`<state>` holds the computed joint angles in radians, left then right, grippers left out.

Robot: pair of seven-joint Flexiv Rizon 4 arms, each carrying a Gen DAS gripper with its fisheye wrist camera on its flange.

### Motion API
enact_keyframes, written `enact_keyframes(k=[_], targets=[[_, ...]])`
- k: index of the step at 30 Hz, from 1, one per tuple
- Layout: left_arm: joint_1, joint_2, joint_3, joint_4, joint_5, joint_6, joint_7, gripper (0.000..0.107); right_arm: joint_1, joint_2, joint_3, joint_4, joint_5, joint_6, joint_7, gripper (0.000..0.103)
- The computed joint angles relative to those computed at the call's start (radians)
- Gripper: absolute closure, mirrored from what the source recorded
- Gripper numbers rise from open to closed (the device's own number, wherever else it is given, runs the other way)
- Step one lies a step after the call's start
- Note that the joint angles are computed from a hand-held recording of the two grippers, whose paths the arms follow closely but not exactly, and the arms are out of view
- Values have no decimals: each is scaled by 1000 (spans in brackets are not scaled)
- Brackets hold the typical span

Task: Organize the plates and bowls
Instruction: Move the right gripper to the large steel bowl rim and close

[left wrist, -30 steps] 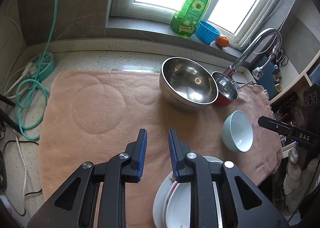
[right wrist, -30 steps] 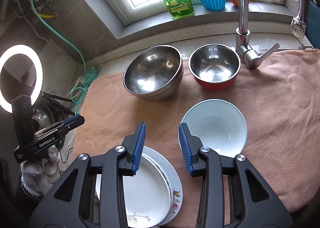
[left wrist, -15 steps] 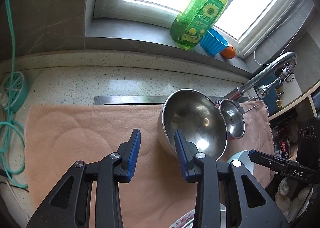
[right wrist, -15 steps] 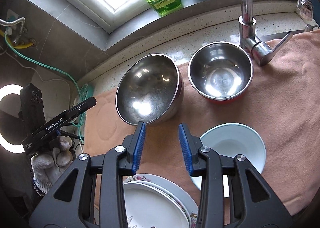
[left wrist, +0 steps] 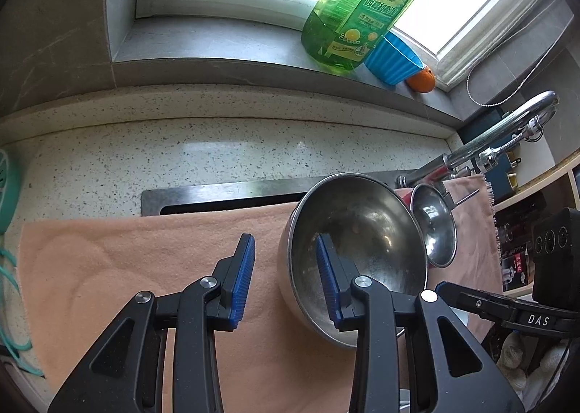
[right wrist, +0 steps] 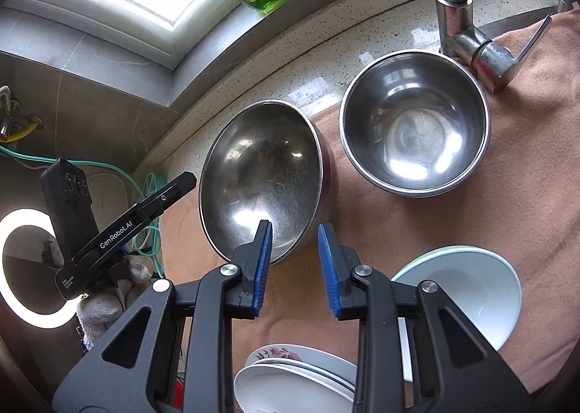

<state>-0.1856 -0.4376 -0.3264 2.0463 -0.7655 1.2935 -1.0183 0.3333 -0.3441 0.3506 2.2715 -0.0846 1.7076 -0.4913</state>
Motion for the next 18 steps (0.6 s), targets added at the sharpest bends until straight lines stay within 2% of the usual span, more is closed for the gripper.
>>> enact_keyframes(k=[6,11,18], targets=[[9,-27,2,-26,5,-36,-16,73,18,-12,-17,-14,-2,-19,1,77],[6,-35,8,-35,19,-45,-16,76,-13,-31,12,-32,6,-38,-13,80],[-1,-42,3,-41,37,-41,-9,93,-11,-42,7,-48,17,-58,-23,84]])
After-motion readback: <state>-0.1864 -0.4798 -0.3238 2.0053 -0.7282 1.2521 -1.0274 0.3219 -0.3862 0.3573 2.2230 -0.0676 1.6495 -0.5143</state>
